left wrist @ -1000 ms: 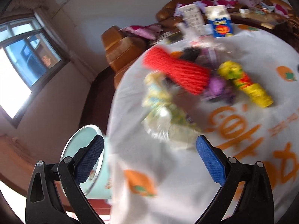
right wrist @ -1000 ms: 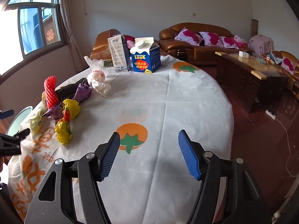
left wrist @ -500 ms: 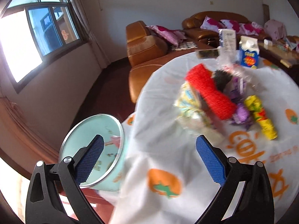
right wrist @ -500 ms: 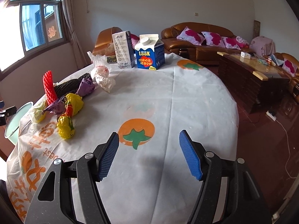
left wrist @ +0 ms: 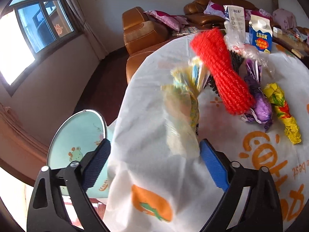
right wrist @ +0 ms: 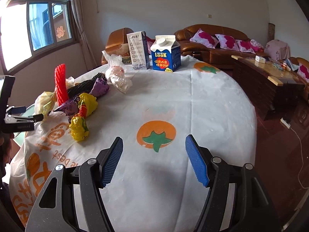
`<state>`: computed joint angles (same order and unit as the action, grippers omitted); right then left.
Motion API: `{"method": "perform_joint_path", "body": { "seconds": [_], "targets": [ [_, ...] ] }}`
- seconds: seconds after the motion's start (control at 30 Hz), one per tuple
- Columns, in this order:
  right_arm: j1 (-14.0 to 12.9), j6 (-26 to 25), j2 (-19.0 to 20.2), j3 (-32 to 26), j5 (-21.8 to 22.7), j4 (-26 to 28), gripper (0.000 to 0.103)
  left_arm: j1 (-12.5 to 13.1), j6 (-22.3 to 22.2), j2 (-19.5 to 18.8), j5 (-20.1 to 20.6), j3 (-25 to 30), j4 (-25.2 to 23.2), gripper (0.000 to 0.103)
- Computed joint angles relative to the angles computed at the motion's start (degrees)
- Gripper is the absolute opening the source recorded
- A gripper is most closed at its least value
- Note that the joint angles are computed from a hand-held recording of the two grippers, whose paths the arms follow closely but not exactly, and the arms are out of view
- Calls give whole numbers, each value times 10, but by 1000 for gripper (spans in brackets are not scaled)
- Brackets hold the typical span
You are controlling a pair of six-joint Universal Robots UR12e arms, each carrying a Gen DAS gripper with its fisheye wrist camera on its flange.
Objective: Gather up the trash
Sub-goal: 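Grasp the crinkled yellow-green plastic bag with the left tool and lift it, then grasp the twisted yellow-red wrapper with the right tool while the left tool holds the bag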
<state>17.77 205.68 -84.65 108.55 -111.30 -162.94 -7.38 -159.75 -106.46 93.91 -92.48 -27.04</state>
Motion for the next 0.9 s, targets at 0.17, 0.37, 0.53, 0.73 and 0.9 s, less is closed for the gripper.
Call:
{"method": "perform_joint_path", "body": {
  "seconds": [0.17,0.37,0.53,0.73,0.9],
  "targets": [
    [5,-8,7,-8,2,12,67,13,7,-1,-42,8,-7,73],
    [9,-12,9,-12,2,15,67,23,15,-7,-86,20,-49,25],
    [10,-15,13,-20,12,14,67,30,31,5,-80,3,18,18],
    [15,-25,23,-34,21,16,67,41,29,9,-64,7,62,18],
    [17,-29,33,-52,32,17,67,56,27,15,-63,5,65,18]
  ]
}}
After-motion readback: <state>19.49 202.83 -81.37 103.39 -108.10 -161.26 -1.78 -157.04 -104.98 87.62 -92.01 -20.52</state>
